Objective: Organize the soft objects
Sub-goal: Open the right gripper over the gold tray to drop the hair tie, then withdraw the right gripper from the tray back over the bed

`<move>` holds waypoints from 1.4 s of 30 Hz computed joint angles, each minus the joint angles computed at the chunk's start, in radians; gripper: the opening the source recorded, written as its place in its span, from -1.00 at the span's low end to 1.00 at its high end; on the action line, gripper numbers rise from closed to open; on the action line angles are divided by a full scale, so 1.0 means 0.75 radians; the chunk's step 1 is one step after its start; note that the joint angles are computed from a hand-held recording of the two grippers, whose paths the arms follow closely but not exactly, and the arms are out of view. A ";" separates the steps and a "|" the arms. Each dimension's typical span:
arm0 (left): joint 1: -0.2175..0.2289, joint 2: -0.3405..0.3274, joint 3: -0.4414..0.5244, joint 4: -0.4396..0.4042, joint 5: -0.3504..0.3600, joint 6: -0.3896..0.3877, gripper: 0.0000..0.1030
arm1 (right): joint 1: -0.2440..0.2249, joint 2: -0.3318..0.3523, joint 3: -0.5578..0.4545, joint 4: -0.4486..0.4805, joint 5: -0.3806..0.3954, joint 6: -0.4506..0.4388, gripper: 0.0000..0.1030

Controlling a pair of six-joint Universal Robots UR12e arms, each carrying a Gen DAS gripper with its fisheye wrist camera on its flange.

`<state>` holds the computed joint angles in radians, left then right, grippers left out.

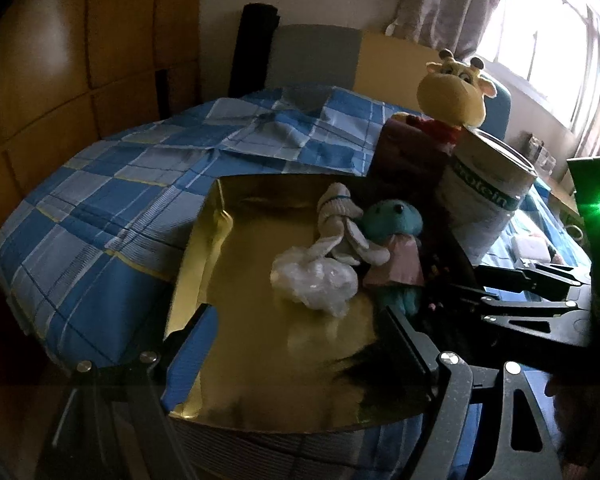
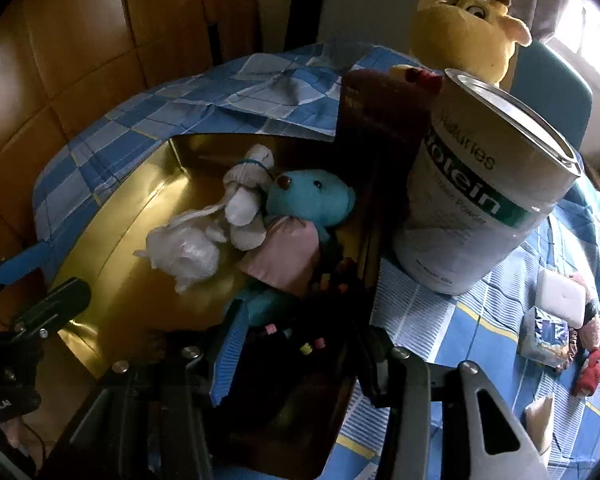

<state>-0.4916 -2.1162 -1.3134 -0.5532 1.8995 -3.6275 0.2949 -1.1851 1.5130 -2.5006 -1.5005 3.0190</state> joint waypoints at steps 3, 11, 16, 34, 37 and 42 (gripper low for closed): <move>-0.002 -0.004 0.005 -0.004 -0.005 0.005 0.62 | 0.002 0.005 0.002 0.000 0.012 -0.018 -0.04; 0.002 -0.002 0.001 -0.012 -0.012 -0.015 0.62 | -0.008 0.050 -0.063 0.188 0.192 -0.058 -0.04; 0.008 -0.001 -0.003 -0.007 -0.010 -0.038 0.65 | -0.008 0.046 -0.069 0.279 0.222 -0.064 -0.04; -0.007 -0.005 0.011 -0.010 0.003 0.007 0.66 | -0.014 -0.065 0.082 -0.003 0.168 -0.034 -0.04; -0.011 -0.008 0.017 -0.014 -0.002 0.015 0.66 | -0.023 -0.073 0.097 -0.037 0.150 -0.002 -0.04; -0.018 -0.011 0.027 -0.020 -0.002 0.038 0.66 | -0.040 -0.092 0.127 -0.093 0.112 0.042 -0.04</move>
<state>-0.5054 -2.1248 -1.2935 -0.5684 1.8982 -3.5992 0.2648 -1.2540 1.6086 -2.5702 -1.4163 3.0502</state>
